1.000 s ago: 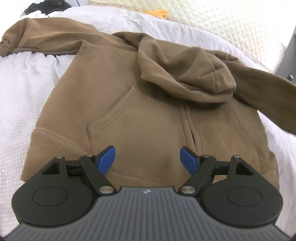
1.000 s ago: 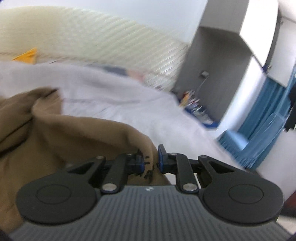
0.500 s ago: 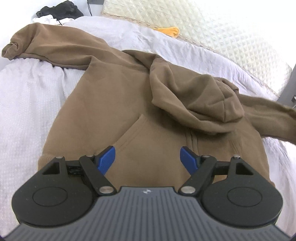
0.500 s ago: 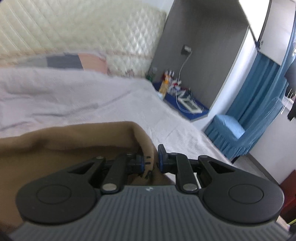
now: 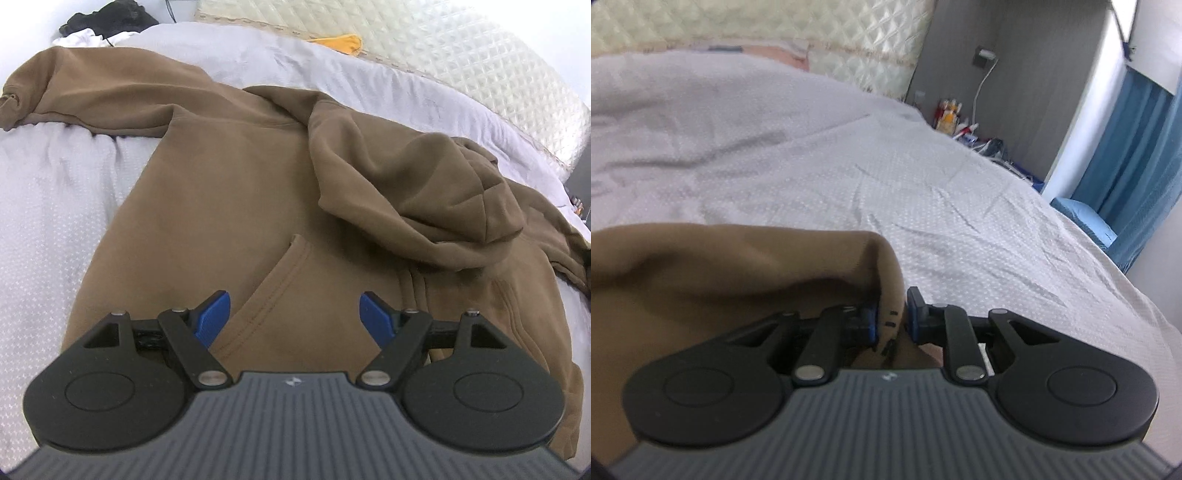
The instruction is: Fold large clothes
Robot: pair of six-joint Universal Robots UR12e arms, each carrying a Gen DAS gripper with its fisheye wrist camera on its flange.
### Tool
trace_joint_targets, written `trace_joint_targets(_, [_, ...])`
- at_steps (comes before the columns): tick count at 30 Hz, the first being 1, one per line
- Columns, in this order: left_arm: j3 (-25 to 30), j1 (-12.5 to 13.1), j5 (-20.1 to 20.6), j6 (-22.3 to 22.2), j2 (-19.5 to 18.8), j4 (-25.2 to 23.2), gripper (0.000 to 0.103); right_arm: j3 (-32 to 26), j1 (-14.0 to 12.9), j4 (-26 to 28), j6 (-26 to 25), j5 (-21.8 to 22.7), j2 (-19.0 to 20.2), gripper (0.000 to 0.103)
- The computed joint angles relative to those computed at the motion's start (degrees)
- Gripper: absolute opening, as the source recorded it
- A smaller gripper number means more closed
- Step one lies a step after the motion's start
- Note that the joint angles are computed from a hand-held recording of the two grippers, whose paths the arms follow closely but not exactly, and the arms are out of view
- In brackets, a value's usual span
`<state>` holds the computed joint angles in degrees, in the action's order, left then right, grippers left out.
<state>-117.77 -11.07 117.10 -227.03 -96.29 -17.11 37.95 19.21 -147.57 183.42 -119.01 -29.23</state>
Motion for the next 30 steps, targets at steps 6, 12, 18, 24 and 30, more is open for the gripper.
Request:
trace_joint_targets(6, [-0.46,-0.19,-0.06,-0.24,0.92,0.42,0.082,8.04,-0.73,-2.81,7.47,7.93,-5.64,0.086])
trace_joint_targets(12, [-2.31,-0.21,0.21,-2.89,3.13,1.19,0.082,20.96,0.01,-9.27,12.4,15.63,-14.41,0.085])
trace_joint_targets(18, [-5.84,0.44,-1.14,-6.95,6.73,4.27,0.082,34.96,1.03,-15.37,21.53,25.54,-23.48,0.085])
trace_joint_targets(24, [-10.7,2.75,-4.82,-13.6,11.67,7.58,0.082,45.35,2.2,-15.26,30.82,37.41,-30.06,0.085])
trace_joint_targets(30, [-13.12,5.36,-6.46,-17.46,16.24,1.22,0.084,47.76,3.34,-2.77,28.73,45.49,-33.15,0.085])
